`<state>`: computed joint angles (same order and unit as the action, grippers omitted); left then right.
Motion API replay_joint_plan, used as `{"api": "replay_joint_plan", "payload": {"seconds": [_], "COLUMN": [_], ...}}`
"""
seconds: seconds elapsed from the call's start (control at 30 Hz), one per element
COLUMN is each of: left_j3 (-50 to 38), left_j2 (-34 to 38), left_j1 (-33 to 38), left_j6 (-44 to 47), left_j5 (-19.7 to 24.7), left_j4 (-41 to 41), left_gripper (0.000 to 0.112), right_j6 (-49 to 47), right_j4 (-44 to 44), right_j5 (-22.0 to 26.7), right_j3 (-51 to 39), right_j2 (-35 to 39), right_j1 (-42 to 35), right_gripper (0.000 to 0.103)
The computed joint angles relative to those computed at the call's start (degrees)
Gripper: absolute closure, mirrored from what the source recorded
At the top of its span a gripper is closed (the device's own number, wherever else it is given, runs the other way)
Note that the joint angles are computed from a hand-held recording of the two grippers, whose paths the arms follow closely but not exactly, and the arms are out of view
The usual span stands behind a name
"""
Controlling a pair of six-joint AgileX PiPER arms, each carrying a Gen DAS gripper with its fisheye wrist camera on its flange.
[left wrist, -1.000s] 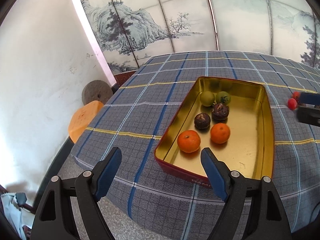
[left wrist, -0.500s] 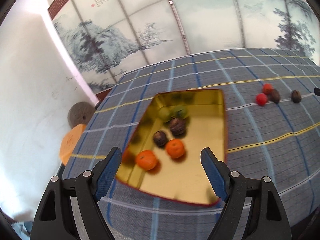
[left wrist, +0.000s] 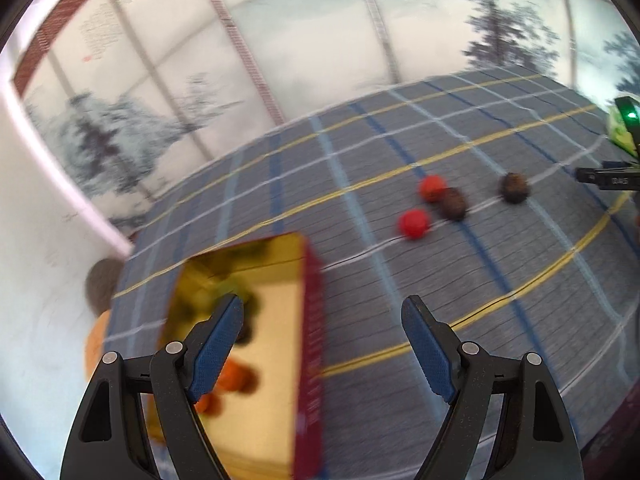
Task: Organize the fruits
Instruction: 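Withdraw both grippers from the tin toward the remaining fruits, then grasp a red tomato with the left gripper and lift it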
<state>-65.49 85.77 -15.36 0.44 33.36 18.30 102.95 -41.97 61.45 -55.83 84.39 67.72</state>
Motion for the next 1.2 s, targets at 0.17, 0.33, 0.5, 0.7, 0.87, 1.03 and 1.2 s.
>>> {"api": "replay_joint_plan", "payload": {"seconds": [0.17, 0.33, 0.5, 0.7, 0.87, 1.03, 1.2], "left_j3": [-9.1, -18.5, -29.5, -37.9, -40.2, -38.2, -28.7], "left_j2": [9.1, 17.7, 26.4, 33.5, 36.4, 35.7, 28.3], "left_j1": [-2.6, -2.2, -1.1, 0.7, 1.4, 1.6, 2.0], "left_j6": [5.3, 13.8, 16.5, 16.1, 18.4, 20.8, 18.8], "left_j5": [1.9, 4.7, 10.7, 16.4, 17.8, 17.3, 12.8], "left_j4": [-4.6, -12.4, -16.9, -22.6, -27.0, -31.3, -33.8], "left_gripper": [0.031, 0.034, 0.044, 0.052, 0.057, 0.081, 0.081], "right_j6": [1.0, 1.1, 0.4, -0.3, -0.9, -0.9, 1.0], "right_j4": [-0.5, -1.3, -1.5, -1.5, -1.3, -1.4, -3.3], "right_j5": [-3.0, -5.5, -7.0, -7.8, -7.9, -8.5, -11.5], "right_j3": [1.7, 3.0, 3.3, 3.1, 2.9, 3.1, 4.7], "right_j2": [-1.1, -2.0, -2.1, -2.0, -1.7, -1.9, -3.3], "right_j1": [0.4, 0.2, 0.0, 0.0, -0.2, -0.4, -0.2], "right_gripper": [0.0, 0.0, 0.0, 0.0, 0.0, 0.0, 0.001]}}
